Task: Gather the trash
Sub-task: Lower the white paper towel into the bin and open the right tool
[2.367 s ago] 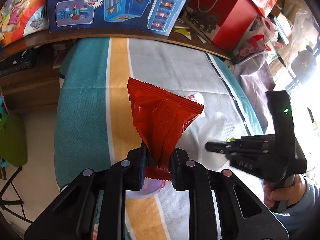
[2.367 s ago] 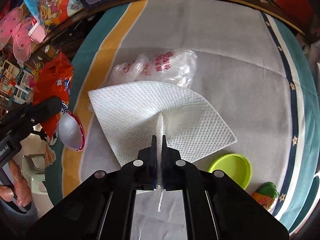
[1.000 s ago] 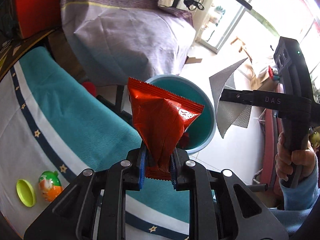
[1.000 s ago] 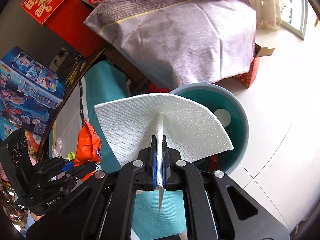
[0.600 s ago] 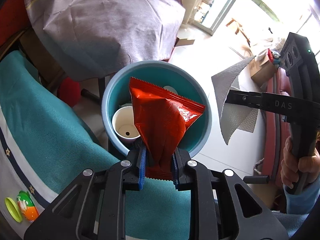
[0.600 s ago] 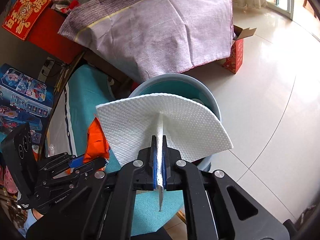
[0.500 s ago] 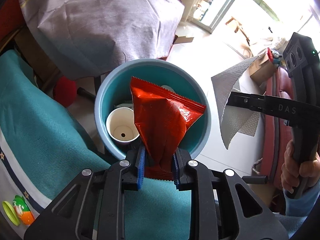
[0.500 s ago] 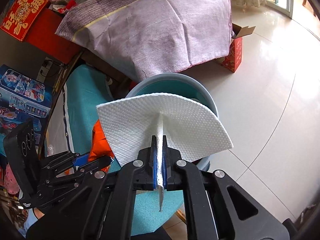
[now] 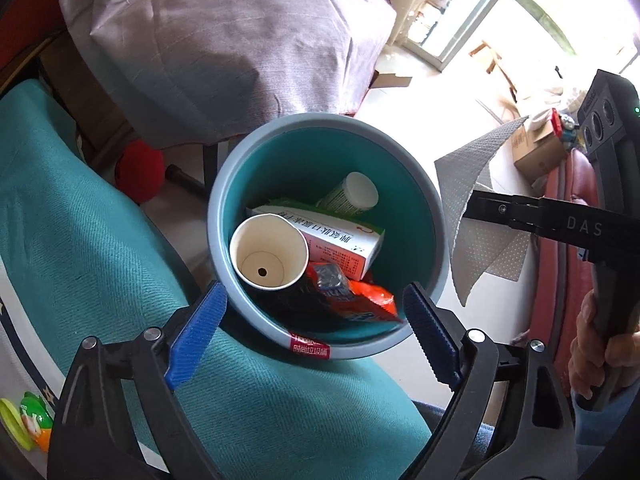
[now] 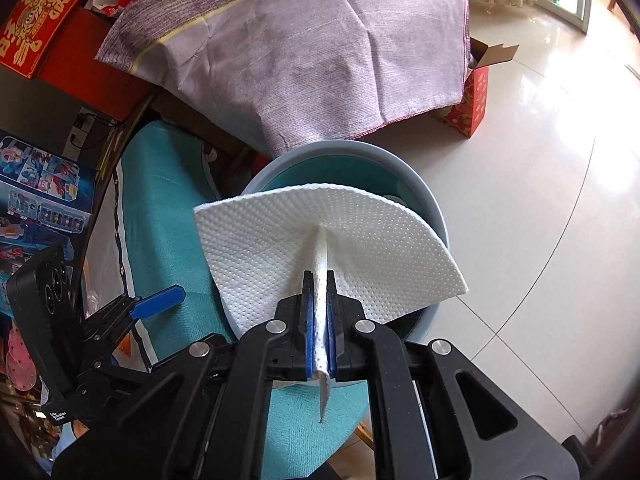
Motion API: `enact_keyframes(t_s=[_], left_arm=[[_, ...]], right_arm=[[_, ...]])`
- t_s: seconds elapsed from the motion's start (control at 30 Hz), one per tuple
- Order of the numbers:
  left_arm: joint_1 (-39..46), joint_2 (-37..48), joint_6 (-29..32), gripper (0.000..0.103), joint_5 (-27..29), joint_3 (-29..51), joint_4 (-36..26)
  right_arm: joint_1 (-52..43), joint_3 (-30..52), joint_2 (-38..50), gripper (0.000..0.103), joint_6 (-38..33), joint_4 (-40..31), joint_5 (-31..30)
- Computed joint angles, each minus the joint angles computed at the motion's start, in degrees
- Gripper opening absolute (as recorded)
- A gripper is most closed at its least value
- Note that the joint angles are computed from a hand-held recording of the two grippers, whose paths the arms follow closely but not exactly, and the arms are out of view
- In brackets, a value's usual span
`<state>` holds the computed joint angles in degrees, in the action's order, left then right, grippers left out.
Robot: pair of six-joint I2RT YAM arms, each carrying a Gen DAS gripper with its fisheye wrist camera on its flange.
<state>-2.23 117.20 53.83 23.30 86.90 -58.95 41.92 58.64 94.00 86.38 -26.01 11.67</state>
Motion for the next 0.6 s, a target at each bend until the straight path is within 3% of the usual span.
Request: enact_keyframes(t_s=[0.2,0.23,0.3,0.33,0.37,0.6], left_arm=[[2.8,-0.8,1.8,0.095,2.0,1.5,-2.8],[3.1,-0.9,2.0,0.096,2.1,1.5,-2.9],[3.7,-0.9,2.6,0.096,2.3,1.8,-3.4],[3.9,-0.8,2.6,0.096,2.2,1.8,-3.3],[4.0,-0.6,2.6,0.096,2.2,1.9,-3.2],[5.2,1.7,2.4,0.096,2.6,4.0,-4.5]], right_arm=[[-1.2,2.9,3.4,0.008,-1.8,0.2,-2.1],[-1.4,3.3,4.0,0.013,-2.0,0.3,-2.6],[-1.8,4.3,5.3,0.034,-2.4,0.3,-3.5],[-1.8,5.1,6.1,0.051,-2.6,-0.3,-3.5],[-1.8,6.0,6.9,0.055,-3.0,-0.6,-3.6],[-2.8,7.8,10.9,0.058,-3.1,0.3,-6.9]])
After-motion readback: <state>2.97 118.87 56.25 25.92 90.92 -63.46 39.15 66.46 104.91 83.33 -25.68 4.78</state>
